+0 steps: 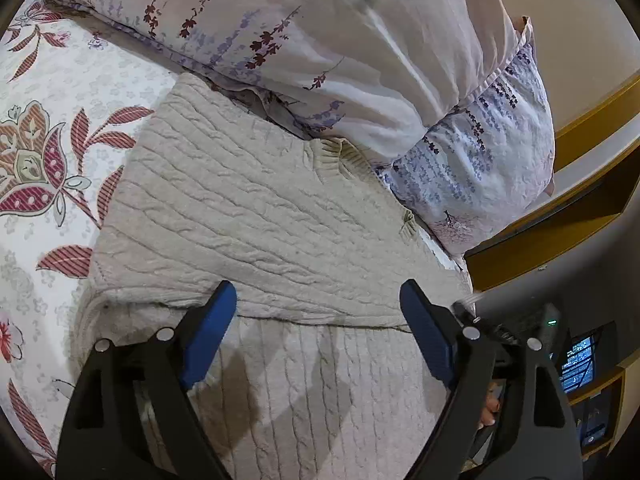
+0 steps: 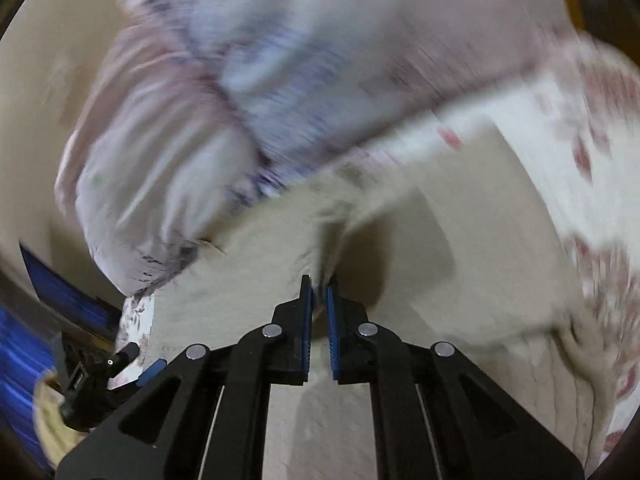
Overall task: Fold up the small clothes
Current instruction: 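Grasp the opposite side edge with the right gripper and fold it inward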
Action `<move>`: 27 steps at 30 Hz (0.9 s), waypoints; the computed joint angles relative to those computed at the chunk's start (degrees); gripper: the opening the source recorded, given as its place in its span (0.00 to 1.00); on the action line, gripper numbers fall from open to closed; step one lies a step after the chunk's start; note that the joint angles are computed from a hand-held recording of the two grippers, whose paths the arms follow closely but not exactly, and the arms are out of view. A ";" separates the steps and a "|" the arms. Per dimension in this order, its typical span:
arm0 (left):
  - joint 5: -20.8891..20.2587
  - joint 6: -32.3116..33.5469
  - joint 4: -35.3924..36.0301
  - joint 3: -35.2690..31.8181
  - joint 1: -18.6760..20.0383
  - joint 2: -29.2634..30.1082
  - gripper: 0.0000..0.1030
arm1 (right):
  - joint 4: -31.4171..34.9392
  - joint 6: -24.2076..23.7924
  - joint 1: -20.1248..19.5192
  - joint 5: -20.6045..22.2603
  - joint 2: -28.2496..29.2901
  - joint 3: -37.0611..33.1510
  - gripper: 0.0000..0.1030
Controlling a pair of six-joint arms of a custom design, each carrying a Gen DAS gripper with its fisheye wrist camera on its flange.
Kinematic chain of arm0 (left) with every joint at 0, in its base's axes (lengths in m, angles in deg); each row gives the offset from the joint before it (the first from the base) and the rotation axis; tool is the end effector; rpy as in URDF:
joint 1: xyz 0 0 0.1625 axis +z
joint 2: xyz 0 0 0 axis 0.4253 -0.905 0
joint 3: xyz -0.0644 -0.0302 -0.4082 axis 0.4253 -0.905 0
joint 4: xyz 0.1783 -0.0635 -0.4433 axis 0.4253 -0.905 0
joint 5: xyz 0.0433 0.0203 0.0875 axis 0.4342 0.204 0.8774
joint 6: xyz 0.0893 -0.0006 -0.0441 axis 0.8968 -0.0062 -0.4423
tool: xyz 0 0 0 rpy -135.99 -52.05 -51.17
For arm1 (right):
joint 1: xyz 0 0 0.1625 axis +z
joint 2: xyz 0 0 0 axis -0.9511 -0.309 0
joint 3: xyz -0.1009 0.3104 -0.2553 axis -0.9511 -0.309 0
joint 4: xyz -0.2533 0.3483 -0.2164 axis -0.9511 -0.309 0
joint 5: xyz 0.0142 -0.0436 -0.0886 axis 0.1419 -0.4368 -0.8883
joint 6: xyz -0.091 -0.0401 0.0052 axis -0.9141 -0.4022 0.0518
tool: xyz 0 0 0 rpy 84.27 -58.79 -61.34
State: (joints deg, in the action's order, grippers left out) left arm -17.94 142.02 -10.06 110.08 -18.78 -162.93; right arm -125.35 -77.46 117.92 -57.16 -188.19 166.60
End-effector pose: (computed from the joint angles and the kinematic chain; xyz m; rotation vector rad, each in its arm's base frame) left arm -0.2030 -0.2222 0.1206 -0.1161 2.9172 -1.0831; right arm -0.0338 -0.2900 0.2898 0.2230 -2.9184 1.0299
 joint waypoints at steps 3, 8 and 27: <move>0.07 0.01 -0.54 0.40 0.02 -0.79 0.82 | 5.85 1.35 -3.61 2.64 3.70 -2.83 0.34; 0.24 -0.06 -0.79 0.52 0.17 -1.42 0.82 | 8.69 2.91 -4.91 5.45 4.95 -4.43 0.42; 0.48 -12.15 7.86 3.64 -7.14 -3.90 0.85 | -13.99 1.19 -0.79 -4.60 -0.48 3.80 0.07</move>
State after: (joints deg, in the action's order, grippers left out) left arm -17.46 129.87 -2.20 113.72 -25.91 -166.83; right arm -139.34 -76.27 117.13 -61.76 -188.67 170.40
